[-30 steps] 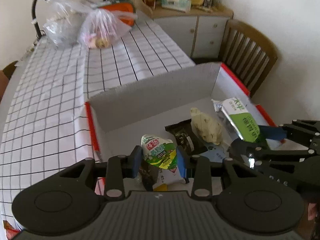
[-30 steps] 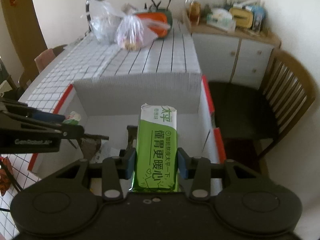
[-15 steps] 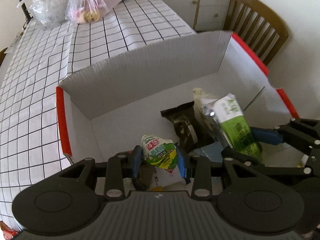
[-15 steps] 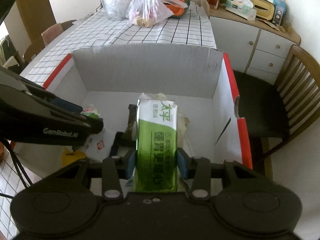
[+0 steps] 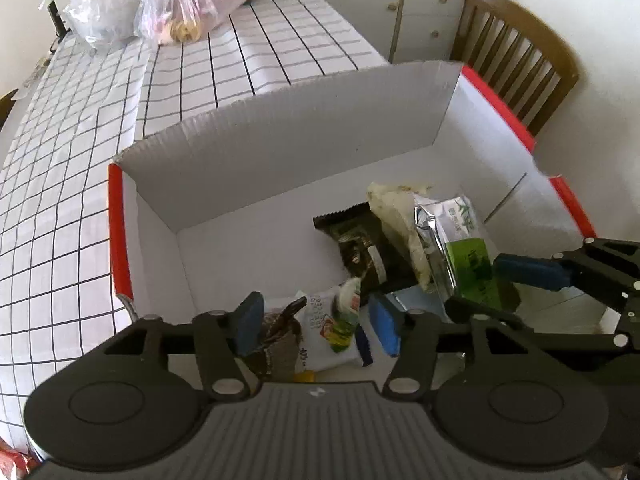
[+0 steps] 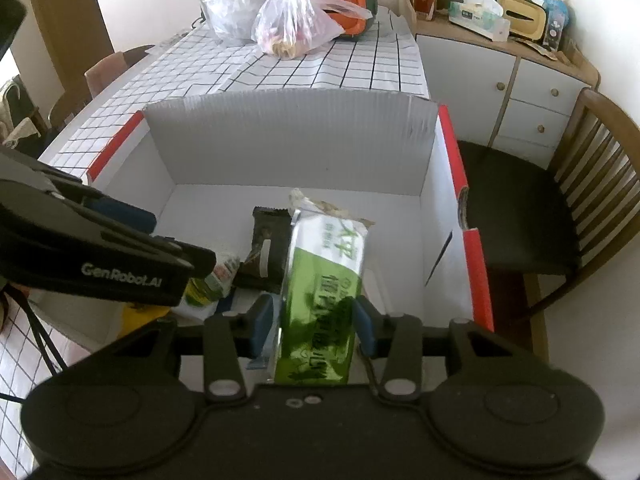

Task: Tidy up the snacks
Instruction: 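Open the left tool to drop the yogurt bottle while the right tool releases the carton, then move both open tools back to the red and copper snack bags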

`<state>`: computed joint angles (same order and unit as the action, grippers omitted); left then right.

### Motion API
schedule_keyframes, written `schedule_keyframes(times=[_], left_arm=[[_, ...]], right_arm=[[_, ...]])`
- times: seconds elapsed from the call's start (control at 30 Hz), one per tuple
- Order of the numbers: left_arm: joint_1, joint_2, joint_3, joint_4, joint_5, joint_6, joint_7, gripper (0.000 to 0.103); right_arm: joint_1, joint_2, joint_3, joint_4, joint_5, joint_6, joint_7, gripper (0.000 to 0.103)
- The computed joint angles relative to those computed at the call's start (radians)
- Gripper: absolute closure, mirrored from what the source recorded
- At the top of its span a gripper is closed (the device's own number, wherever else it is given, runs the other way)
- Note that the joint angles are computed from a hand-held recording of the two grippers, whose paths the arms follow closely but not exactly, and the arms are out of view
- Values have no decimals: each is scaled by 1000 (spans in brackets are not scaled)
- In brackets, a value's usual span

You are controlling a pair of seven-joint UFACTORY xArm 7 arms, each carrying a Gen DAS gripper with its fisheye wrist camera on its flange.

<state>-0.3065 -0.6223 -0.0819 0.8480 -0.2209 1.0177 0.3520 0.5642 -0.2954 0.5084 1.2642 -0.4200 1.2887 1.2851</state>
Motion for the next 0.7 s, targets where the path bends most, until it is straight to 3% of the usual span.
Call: schedule_keyframes(times=[0.37,0.7], left_arm=[[1,-105,41,-34,-43,-4,6,42],[3,-228,84,-62,-81,1,25,38]], right_arm=[[-8,-28,42,35,-42,8,24,53],[-10,-10,97,116,-105,32,27,36]])
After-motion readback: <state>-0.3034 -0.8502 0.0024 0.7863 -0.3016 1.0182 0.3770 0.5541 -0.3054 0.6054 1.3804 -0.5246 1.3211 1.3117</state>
